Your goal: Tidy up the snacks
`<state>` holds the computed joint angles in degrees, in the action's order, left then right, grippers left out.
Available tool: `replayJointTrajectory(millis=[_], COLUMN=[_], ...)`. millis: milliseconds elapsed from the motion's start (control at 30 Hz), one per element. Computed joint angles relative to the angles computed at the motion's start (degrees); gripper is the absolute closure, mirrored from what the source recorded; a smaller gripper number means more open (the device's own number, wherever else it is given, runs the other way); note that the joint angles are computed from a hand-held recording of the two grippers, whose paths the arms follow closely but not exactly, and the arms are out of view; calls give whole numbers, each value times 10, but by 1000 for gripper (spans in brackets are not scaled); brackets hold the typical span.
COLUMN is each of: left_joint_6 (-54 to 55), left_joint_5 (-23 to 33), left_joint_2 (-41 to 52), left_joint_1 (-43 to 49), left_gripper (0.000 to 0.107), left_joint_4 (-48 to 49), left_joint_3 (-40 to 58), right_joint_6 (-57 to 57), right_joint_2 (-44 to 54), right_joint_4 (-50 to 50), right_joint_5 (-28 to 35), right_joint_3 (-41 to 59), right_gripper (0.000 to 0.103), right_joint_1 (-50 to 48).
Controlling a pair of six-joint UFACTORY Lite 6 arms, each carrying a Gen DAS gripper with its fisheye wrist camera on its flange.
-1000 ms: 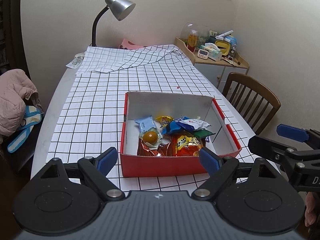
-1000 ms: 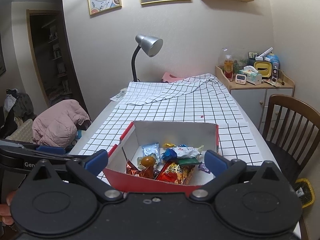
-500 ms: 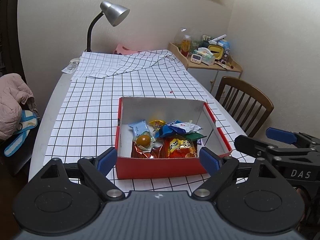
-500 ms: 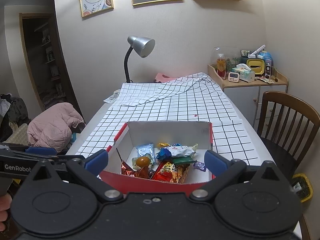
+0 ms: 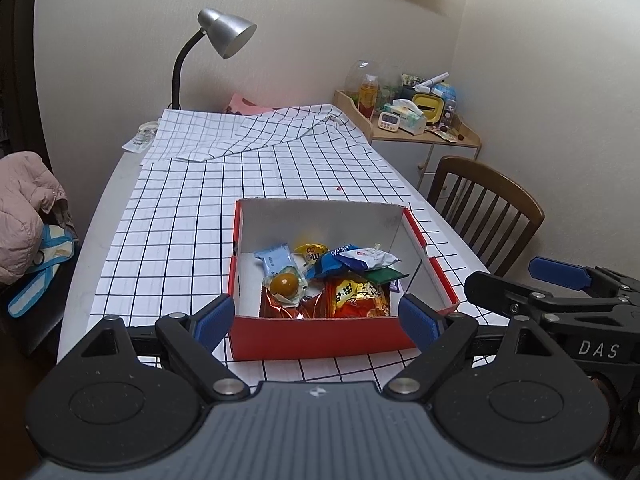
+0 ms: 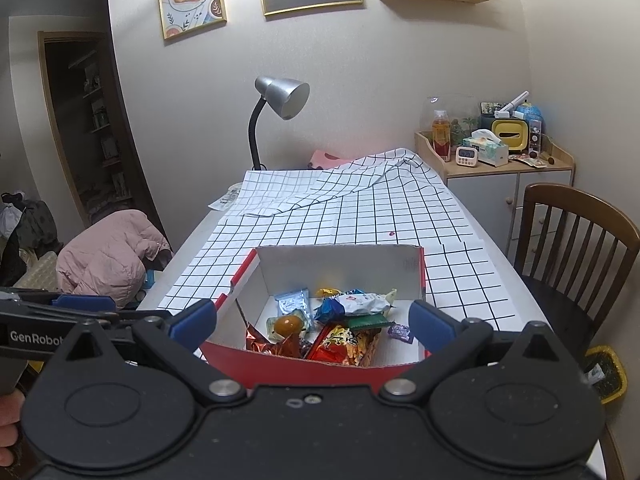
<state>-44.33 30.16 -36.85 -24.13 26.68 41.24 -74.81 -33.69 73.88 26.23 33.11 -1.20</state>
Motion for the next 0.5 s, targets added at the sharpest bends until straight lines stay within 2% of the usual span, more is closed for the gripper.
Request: replayJointTrajectory(millis=[500], left_joint_6=[62], left_joint_5=[-10], left_joint_2=[-13], left_joint_1=[25], left_gripper=[18], left_joint_4=[-71], left_joint_3=[-16], right_joint_6=[43], right_joint_2=[-22], right_joint_4=[-33], right_joint_5=[-10], right_joint_3=[-22], right_gripper=[0], right_joint_1=[12])
